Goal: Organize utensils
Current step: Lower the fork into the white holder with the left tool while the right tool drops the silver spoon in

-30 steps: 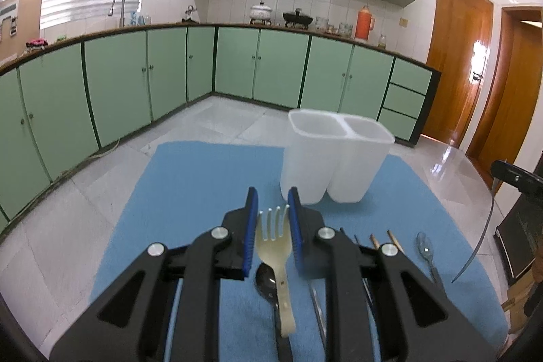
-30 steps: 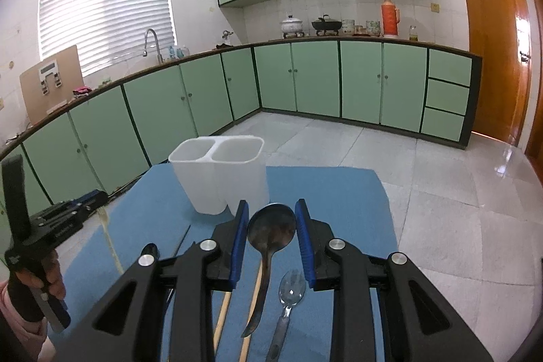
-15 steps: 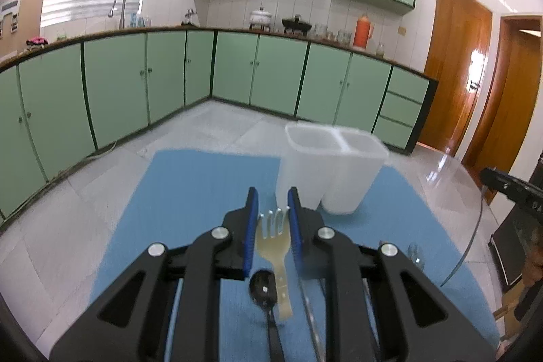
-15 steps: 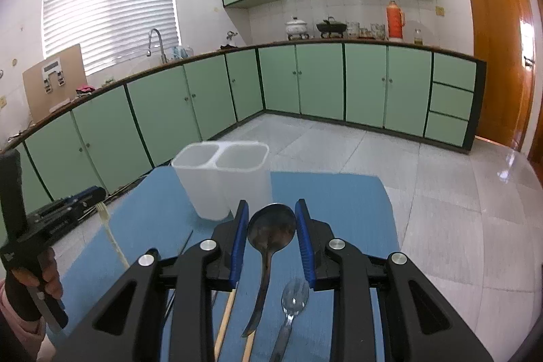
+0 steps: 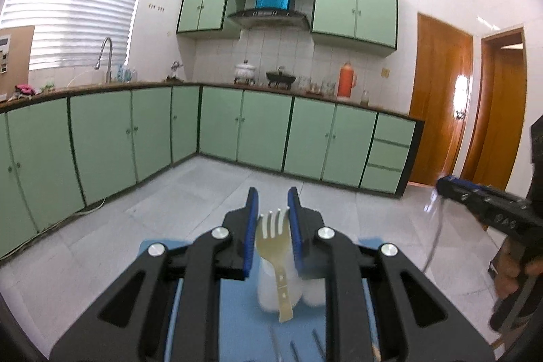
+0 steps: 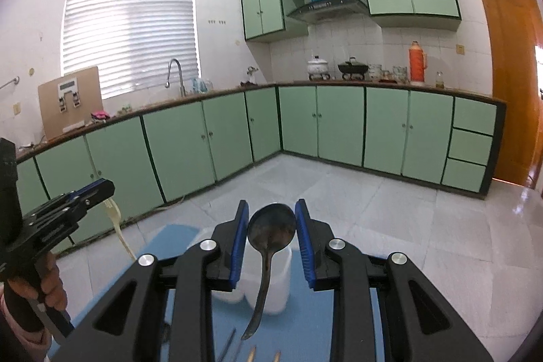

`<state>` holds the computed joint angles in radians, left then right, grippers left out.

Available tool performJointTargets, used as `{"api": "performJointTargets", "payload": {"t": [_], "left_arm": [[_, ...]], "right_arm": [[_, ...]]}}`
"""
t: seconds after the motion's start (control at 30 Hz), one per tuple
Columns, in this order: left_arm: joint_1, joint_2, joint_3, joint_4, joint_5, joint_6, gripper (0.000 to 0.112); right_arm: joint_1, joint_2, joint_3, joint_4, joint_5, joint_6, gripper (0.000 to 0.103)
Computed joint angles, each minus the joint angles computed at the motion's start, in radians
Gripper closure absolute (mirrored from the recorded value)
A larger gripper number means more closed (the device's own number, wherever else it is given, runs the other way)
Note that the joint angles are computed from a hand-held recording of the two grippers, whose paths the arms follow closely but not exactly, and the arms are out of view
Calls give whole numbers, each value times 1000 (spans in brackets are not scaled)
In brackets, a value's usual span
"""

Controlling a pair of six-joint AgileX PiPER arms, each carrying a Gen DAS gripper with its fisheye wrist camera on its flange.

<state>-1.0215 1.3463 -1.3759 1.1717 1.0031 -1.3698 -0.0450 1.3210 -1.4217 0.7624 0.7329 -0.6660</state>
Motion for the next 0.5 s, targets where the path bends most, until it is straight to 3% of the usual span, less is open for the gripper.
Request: {"api": "performJointTargets", "payload": {"t": [0.27, 0.37, 0.5], "left_arm": [[151, 182, -241, -78, -157, 128, 96], [199, 254, -300, -142, -191, 184, 96], [259, 322, -320, -225, -231, 246, 96]], "right_arm": [[132, 220, -222, -190, -135, 173, 75], [175, 288, -227, -256, -226, 207, 75], [197, 359, -227, -262, -246, 216, 75]]}}
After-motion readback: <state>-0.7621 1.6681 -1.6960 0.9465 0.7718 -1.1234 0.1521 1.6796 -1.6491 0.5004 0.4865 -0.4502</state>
